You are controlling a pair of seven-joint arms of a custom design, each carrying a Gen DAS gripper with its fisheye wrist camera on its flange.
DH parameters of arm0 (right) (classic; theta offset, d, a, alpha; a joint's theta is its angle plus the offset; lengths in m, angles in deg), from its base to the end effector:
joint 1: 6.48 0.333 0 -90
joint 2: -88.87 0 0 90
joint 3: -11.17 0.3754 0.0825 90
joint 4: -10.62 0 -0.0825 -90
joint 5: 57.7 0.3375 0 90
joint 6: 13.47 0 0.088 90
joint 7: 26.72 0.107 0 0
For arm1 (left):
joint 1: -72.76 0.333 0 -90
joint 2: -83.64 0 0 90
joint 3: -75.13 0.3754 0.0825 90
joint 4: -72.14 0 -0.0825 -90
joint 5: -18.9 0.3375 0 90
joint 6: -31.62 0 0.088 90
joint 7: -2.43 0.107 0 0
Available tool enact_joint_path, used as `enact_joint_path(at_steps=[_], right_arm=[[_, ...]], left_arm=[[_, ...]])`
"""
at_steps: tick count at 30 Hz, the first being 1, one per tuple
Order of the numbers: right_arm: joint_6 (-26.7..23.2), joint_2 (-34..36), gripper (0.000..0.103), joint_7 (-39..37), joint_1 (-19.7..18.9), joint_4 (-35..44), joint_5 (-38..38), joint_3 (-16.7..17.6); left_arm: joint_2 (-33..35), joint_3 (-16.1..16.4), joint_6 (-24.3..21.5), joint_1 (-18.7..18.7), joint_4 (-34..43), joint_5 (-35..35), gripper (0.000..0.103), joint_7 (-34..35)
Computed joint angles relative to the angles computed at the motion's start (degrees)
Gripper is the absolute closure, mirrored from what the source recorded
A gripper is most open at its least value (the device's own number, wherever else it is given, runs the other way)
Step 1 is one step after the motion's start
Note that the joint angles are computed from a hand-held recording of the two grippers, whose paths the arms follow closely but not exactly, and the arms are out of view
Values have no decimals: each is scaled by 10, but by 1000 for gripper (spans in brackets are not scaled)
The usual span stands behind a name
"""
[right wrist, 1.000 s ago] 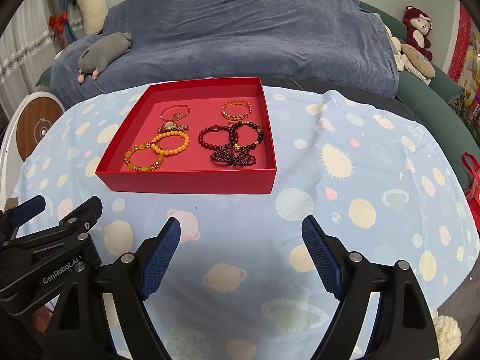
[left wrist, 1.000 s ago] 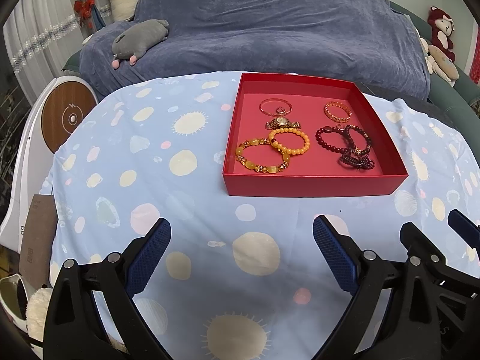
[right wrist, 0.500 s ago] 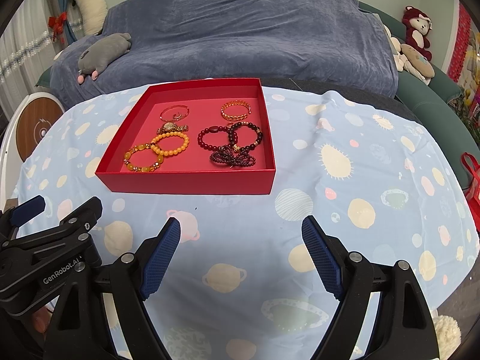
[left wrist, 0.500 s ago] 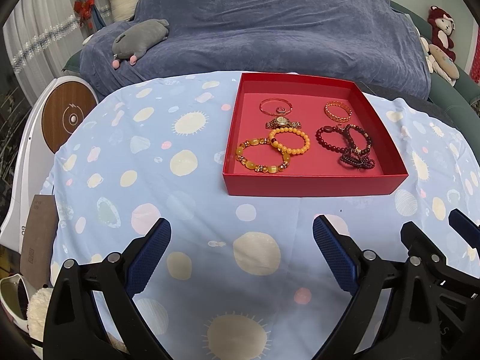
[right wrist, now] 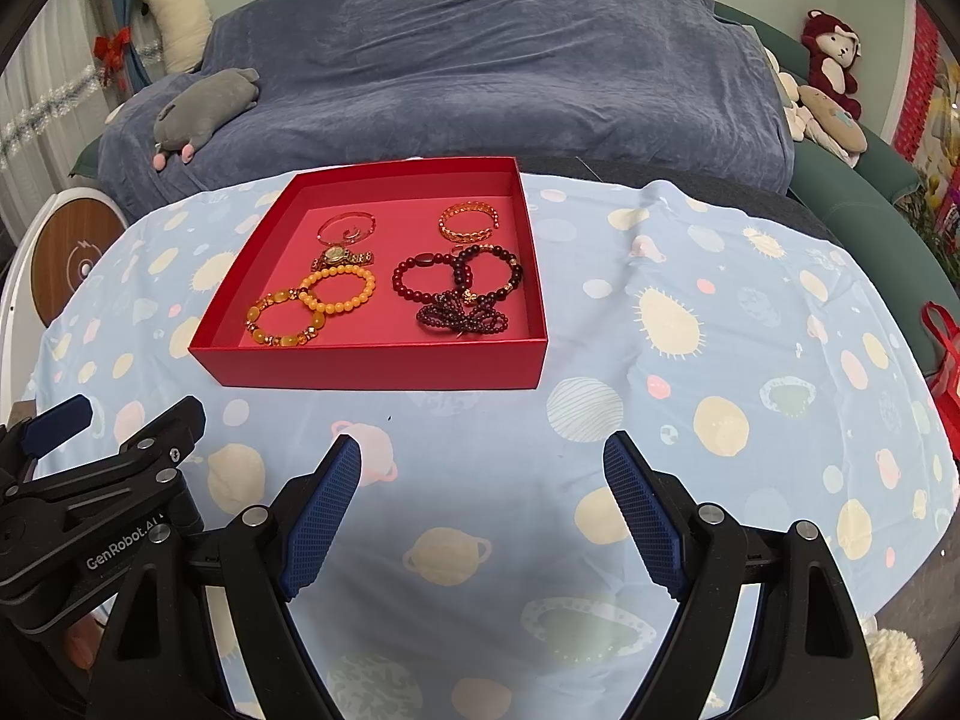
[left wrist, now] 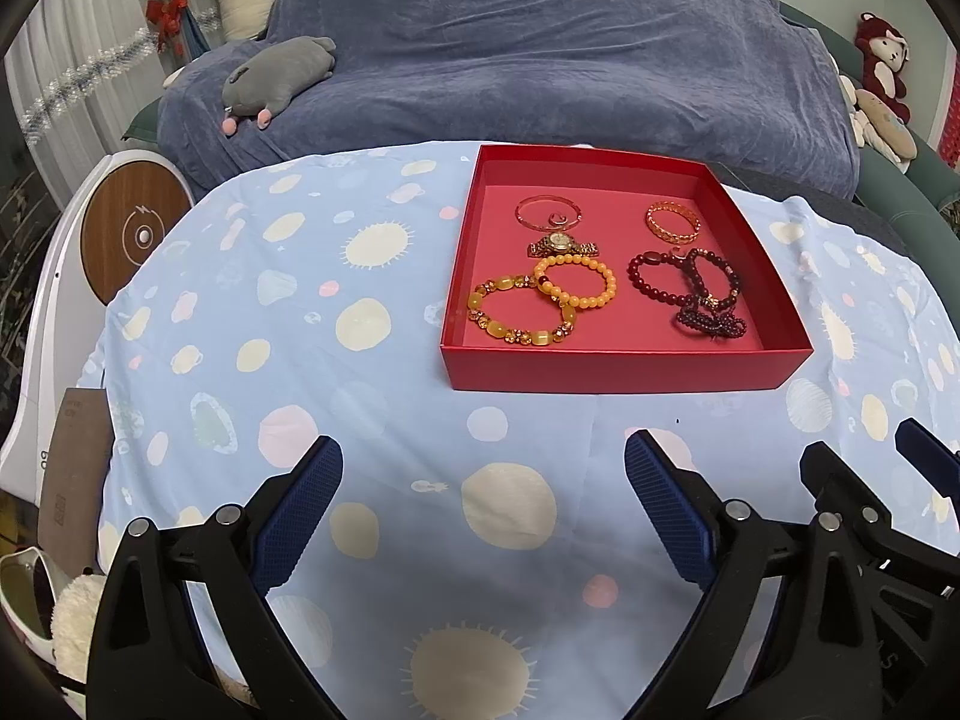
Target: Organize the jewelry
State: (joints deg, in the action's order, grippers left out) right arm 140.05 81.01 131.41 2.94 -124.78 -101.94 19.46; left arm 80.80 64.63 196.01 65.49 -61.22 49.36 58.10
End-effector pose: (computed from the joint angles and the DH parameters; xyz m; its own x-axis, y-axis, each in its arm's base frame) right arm 0.4395 0.1661 0.5102 -0.2510 -0.9680 0.0038 -0.7683 0.1968 -0.6090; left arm 0.4687 -0.1816 0.5091 -0.1604 -0.9846 -0.0700 -0.7861 0.1703 -0.5942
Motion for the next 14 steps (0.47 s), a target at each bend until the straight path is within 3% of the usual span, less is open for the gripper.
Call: enact_joint_path(at_steps=[14], right_arm=[[-7, -1, 23, -9, 0, 4, 6, -2]], left_arm=[[4, 0, -4, -5, 5, -29, 12, 16]])
